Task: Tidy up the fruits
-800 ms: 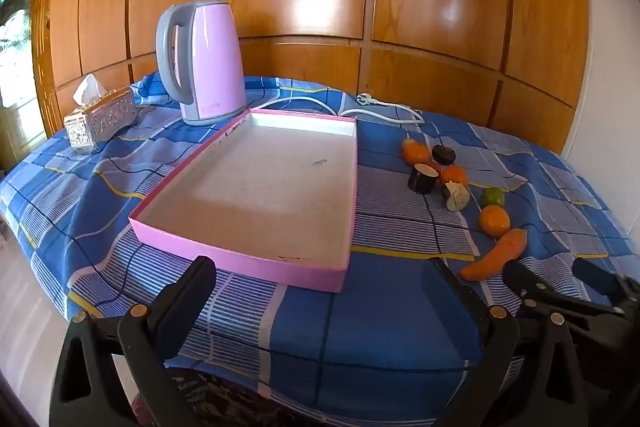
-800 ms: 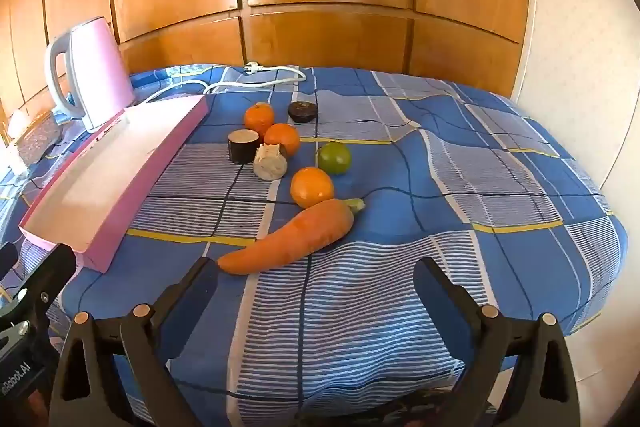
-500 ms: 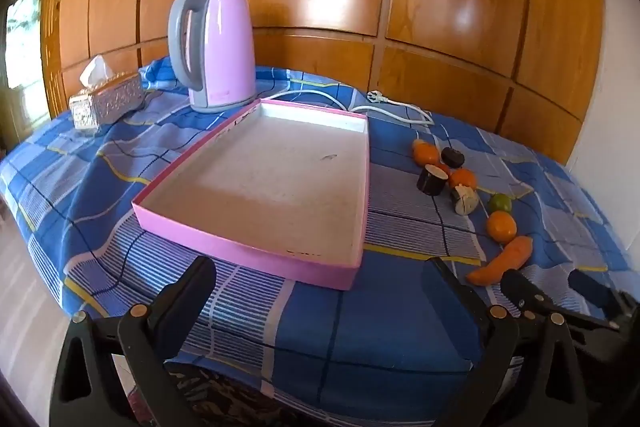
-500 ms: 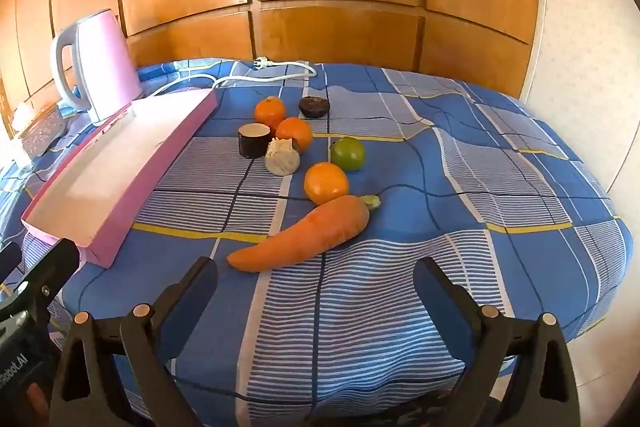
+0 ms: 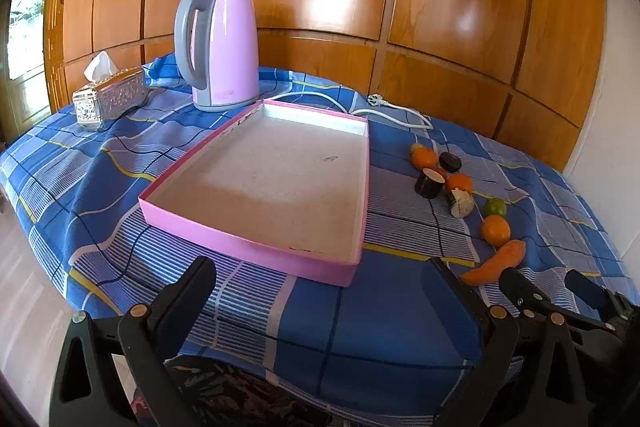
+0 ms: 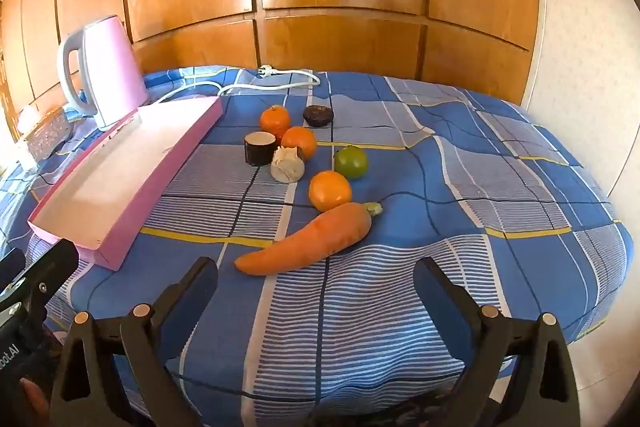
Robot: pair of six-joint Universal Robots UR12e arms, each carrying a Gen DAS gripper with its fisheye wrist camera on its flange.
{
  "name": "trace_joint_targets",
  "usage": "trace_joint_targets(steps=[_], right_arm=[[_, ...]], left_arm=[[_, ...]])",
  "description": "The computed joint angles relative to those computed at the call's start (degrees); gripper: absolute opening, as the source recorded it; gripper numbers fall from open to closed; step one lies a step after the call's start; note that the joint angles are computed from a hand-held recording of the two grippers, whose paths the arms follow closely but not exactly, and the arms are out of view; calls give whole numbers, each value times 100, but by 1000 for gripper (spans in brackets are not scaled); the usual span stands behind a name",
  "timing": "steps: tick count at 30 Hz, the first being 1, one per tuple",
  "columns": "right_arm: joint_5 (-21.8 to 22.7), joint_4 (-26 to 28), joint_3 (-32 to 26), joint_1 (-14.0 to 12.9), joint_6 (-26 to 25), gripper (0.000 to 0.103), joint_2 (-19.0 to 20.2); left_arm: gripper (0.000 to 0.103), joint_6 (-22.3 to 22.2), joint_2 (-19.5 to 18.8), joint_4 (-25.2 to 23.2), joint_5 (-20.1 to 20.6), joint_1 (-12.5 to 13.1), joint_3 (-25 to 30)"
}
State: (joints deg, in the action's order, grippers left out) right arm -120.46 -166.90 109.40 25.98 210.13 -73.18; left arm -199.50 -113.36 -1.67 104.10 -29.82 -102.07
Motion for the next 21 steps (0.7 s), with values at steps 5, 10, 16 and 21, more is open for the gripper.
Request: trace_joint_targets(steps=[5,10,16,21], right_arm=[[-37,-9,23,8,37,100,-30],[32,-10,60,-16,162,97,-75],[8,56,45,5,111,87,-73],[15,71,108,-21,223,79,-124]], left_arm=[[103,21,27,-32,1,-11,-21],[103,6,64,-75,-89,-6,-54],[103,86,115,-62,10,-37,-95],[103,154,156,-74,117,-56,-118]])
